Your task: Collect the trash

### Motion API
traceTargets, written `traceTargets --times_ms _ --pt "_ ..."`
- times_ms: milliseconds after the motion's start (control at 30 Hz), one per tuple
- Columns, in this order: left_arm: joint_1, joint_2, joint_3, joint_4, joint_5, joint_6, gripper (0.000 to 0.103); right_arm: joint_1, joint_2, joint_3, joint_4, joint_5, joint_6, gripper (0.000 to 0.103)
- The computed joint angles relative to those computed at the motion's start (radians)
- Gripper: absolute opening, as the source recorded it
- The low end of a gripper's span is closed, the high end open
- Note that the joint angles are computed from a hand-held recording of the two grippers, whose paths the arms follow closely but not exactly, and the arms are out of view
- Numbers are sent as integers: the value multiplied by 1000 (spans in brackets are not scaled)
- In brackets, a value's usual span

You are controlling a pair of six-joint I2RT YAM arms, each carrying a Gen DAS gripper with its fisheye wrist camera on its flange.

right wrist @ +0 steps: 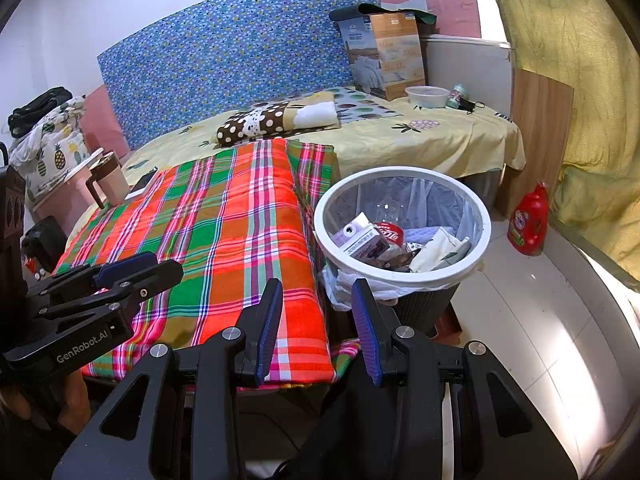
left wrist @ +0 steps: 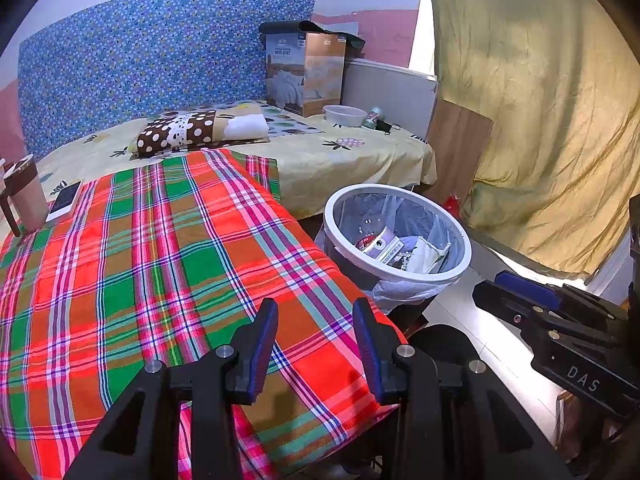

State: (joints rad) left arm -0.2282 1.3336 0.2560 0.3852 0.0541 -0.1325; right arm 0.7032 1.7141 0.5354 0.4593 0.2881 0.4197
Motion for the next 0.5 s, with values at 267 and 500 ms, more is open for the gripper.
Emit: traceTargets --times_ms 267,500 --pt "-11 12 6 -2 -32 -11 39 1 7 5 0 0 1 38" --pt "-18 23 11 0 -41 -13 39 3 10 7 -2 2 5 38"
